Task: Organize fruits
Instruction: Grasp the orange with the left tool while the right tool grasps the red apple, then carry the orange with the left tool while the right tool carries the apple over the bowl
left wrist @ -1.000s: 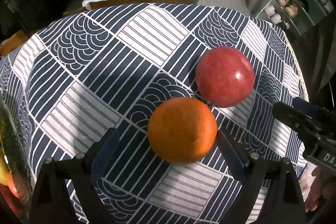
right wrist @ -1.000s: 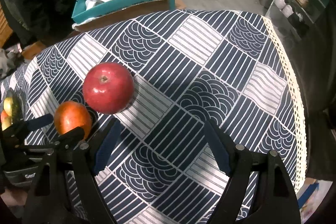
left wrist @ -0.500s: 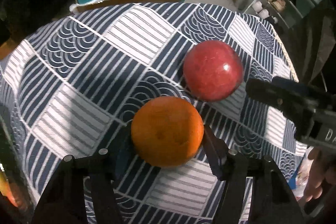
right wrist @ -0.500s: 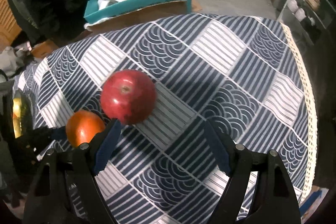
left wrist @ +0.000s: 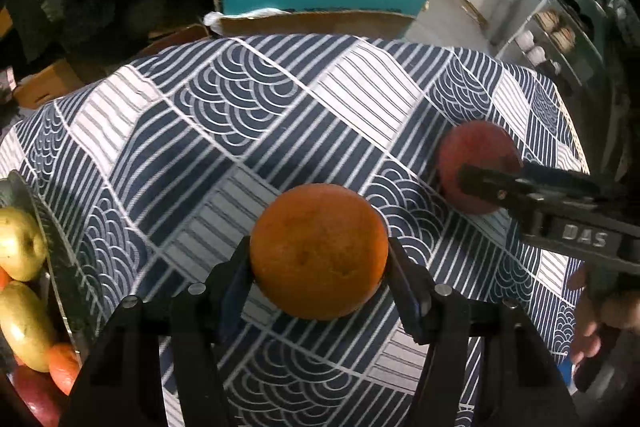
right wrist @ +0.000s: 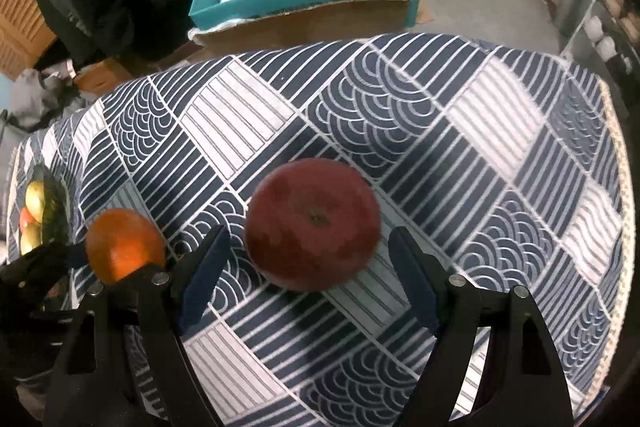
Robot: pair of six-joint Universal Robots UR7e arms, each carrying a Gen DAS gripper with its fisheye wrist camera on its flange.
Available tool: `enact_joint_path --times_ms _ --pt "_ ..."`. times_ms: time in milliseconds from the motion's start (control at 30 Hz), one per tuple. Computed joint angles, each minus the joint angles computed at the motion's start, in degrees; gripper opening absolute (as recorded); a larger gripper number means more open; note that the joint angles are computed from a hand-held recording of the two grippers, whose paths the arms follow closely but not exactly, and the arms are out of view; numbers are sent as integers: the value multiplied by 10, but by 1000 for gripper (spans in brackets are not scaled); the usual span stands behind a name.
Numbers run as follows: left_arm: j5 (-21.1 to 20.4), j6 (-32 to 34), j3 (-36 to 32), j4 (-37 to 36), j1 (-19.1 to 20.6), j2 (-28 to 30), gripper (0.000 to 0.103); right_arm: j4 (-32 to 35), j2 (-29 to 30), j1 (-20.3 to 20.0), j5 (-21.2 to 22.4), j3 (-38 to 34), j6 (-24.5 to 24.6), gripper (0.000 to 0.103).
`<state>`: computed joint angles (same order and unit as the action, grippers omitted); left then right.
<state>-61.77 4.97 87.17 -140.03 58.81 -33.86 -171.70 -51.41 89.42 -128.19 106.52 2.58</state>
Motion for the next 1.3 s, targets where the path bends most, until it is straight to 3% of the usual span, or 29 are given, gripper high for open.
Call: enact_joint_path --times_ms 300,633,1300 --pt "2 -9 -11 8 9 -3 65 25 29 -11 -16 -33 7 81" --pt "0 -11 -4 8 10 -12 65 7 38 -9 -28 -33 -8 75" --pt "-10 -1 43 -32 -13 -76 65 -53 15 60 -75 -12 -48 75"
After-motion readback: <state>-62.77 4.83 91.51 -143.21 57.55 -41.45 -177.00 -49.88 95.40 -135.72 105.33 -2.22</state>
